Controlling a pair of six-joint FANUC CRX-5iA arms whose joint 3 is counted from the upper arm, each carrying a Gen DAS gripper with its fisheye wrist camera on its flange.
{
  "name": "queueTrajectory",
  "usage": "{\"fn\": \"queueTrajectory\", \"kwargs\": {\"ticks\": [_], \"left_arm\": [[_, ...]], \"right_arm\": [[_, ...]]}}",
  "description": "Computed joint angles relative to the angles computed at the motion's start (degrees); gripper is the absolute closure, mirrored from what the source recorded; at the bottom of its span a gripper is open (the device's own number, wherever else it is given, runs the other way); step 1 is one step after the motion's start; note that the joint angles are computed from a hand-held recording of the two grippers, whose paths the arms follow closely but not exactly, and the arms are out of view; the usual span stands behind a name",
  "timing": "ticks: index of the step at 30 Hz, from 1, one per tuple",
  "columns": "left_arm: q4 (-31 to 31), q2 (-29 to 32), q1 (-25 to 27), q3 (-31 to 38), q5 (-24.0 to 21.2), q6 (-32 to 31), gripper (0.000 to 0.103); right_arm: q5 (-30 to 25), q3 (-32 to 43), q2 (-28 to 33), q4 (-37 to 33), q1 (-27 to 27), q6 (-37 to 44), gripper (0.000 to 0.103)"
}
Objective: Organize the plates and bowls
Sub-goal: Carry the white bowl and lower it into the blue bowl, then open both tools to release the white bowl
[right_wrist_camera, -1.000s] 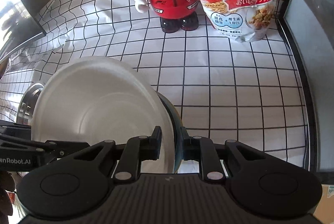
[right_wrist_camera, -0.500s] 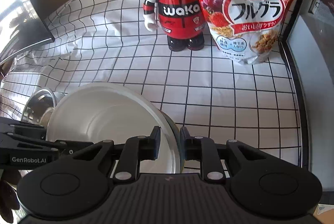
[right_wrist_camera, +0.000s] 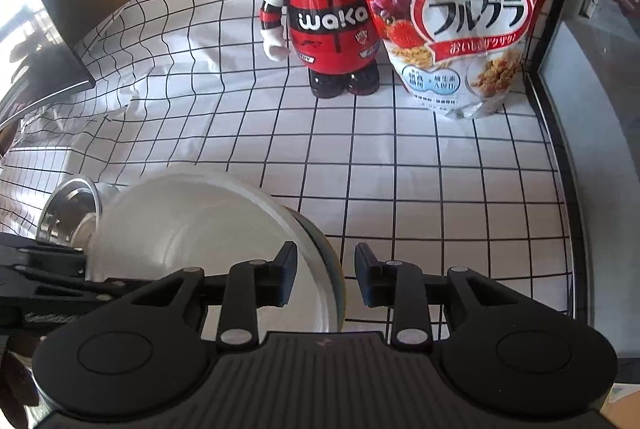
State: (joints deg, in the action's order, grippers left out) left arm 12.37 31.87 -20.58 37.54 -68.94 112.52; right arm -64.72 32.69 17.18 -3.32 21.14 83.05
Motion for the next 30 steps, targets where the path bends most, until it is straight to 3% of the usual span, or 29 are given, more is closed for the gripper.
{"fn": "queueTrajectory", "kwargs": {"ticks": [3, 9, 14, 15, 16, 22, 26, 30], "left_arm": [[-1.51, 0.65, -0.35, 0.75, -0.08, 1.05, 0.08], [-2.77, 2.56, -0.42, 3.57, -1.79, 1.71, 0.081], [-3.39, 3.1, -0.76, 5.53, -4.02, -0.23, 0.081], [-3.18, 2.8, -0.73, 5.33, -3.99, -0.94, 0.072], [-2.22, 2.22, -0.51, 4.39, -3.35, -1.52, 0.069], [-3.14, -0.47, -0.22, 1.59, -0.73, 0.44, 0.066], [-5.44, 1.03, -0.87, 3.69, -2.88, 2.0, 0.069], [-5.07, 1.29, -0.68, 2.33, -1.82, 3.33, 0.069]], "right_arm": [[0.34, -0.26, -0.51, -0.08, 0.27, 0.65, 0.072], [0.11, 2.35, 1.18, 0.85, 0.84, 0.13, 0.071], [-3.44, 8.47, 6.12, 1.11, 0.63, -1.29, 0.068], [-4.33, 9.56, 6.96, 0.85, 0.46, -1.69, 0.067], [-4.7, 9.93, 7.27, 0.46, 0.29, -1.77, 0.067], [-4.55, 8.06, 6.5, 1.53, 1.08, 0.9, 0.065], [-2.04, 5.38, 4.91, 4.41, 1.86, 1.62, 0.065], [-0.29, 3.7, 3.37, 5.03, 1.82, 3.72, 0.062]]}}
